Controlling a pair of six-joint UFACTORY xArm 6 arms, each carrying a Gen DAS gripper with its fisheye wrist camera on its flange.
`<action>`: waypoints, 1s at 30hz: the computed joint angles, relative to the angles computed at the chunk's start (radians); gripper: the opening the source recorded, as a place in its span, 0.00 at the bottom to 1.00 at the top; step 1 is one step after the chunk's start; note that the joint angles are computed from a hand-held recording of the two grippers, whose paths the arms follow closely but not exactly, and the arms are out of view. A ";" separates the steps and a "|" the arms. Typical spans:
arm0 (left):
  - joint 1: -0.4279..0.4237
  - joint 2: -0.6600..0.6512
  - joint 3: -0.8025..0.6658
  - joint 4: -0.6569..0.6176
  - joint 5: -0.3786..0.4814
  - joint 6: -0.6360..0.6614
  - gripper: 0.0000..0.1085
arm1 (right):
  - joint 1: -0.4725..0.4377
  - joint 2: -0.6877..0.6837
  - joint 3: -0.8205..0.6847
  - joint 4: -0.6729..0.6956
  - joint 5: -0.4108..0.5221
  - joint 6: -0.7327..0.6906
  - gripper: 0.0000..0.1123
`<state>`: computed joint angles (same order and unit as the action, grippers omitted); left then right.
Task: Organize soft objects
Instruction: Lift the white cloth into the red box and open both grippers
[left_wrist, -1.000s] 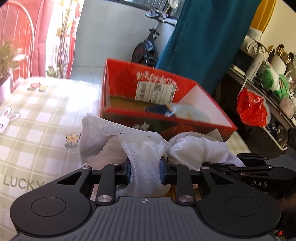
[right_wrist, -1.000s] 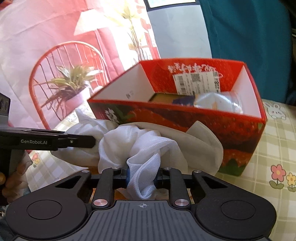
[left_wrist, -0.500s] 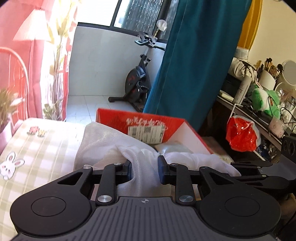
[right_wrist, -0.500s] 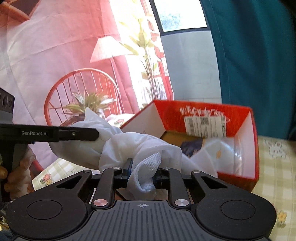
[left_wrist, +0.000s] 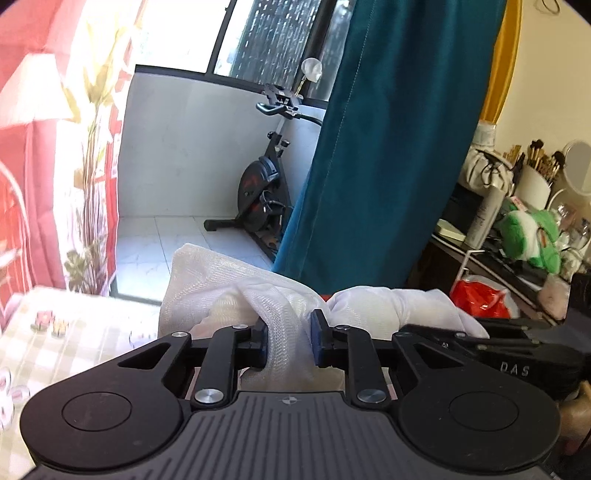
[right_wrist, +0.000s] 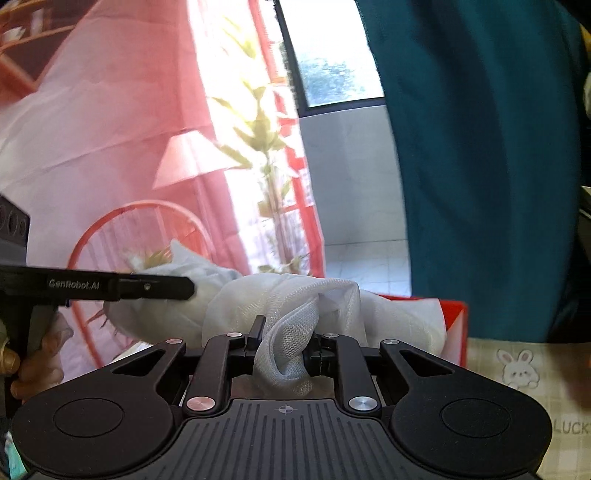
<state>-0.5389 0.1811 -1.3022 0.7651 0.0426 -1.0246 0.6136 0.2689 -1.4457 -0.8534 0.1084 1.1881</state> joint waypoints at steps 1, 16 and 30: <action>-0.001 0.027 -0.035 -0.011 0.013 0.025 0.21 | -0.007 0.019 -0.023 0.048 0.011 -0.049 0.14; 0.006 0.349 -0.386 -0.388 0.209 0.425 0.21 | -0.023 0.379 -0.451 0.417 0.264 -0.471 0.14; -0.005 0.458 -0.520 -0.618 0.403 0.698 0.21 | -0.022 0.618 -0.808 0.718 0.639 -0.638 0.15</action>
